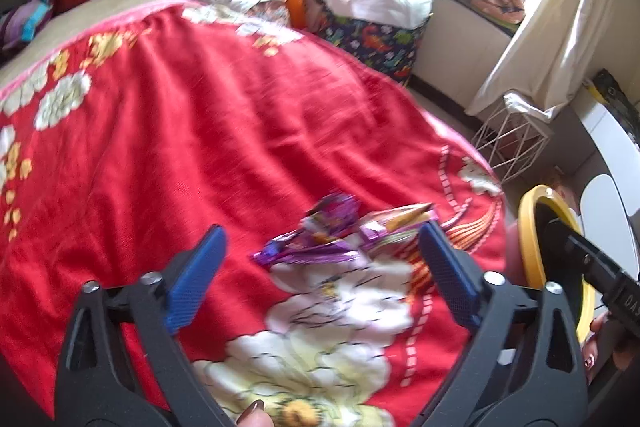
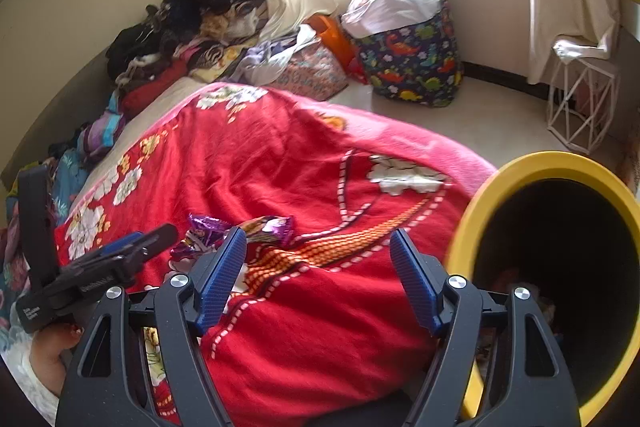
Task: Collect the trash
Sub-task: 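Move both open tools back over the purple wrappers on the bedspread, then grasp a purple wrapper with the right tool while the left tool grasps another purple wrapper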
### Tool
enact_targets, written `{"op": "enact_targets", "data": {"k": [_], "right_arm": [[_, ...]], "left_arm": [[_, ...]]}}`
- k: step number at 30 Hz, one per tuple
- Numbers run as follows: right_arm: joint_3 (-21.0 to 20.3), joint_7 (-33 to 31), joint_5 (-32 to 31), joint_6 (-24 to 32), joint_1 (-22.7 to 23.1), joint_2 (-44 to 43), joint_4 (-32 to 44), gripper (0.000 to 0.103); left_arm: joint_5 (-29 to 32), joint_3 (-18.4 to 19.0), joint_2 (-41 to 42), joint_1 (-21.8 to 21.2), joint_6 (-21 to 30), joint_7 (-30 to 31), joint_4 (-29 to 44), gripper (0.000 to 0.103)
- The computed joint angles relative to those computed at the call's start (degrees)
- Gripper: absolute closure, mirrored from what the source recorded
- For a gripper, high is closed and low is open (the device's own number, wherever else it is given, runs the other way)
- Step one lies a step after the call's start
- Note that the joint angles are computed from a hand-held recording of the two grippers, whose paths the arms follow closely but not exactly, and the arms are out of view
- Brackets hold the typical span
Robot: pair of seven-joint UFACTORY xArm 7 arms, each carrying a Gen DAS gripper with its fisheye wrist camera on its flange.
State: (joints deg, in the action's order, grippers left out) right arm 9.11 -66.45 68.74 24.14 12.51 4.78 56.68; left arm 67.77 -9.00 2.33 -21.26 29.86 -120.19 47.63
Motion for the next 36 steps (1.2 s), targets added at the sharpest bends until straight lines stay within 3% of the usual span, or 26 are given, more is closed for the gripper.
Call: {"op": "enact_targets", "data": {"k": [5, 14, 17, 19, 20, 27, 31, 32, 36], "right_arm": [[1.36, 3.15, -3.94, 0.68, 0.97, 3.99, 3.12, 0.031], [4.66, 13.02, -13.85, 2.27, 1.05, 13.25, 10.86, 0.034], [5.68, 17.1, -17.21, 3.02, 0.65, 16.04, 13.08, 0.039], [6.45, 19.08, -18.76, 3.95, 0.12, 17.48, 14.21, 0.056], [6.95, 19.54, -19.21, 4.39, -0.21, 17.92, 14.52, 0.057], [10.17, 10.78, -11.35, 3.27, -3.7, 14.28, 10.57, 0.077], [8.45, 6.71, -6.76, 4.18, -3.74, 10.52, 7.71, 0.078], [7.83, 5.78, -5.79, 4.27, -3.65, 9.56, 6.96, 0.078], [5.14, 3.89, -2.84, 5.34, -3.25, 6.74, 4.95, 0.078]], "left_arm": [[0.92, 1.01, 0.32, 1.3, -3.74, -0.92, -2.22, 0.041], [3.62, 2.52, 3.59, 1.37, -8.25, -0.84, -0.95, 0.055], [5.25, 3.16, 3.8, 1.32, -9.24, -2.32, -1.05, 0.055], [5.51, 3.35, 4.15, 1.39, -9.71, -2.19, -0.92, 0.056], [5.43, 3.42, 4.4, 1.38, -9.82, -1.94, -0.72, 0.057], [4.51, 3.88, 5.24, 0.81, -9.86, -1.27, -0.12, 0.068], [4.04, 3.98, 5.39, 0.52, -9.93, -1.44, 0.31, 0.074], [4.05, 4.0, 5.51, 0.44, -10.13, -1.34, 0.55, 0.083], [2.85, 3.88, 5.83, -0.2, -9.62, -0.44, 1.6, 0.083]]}}
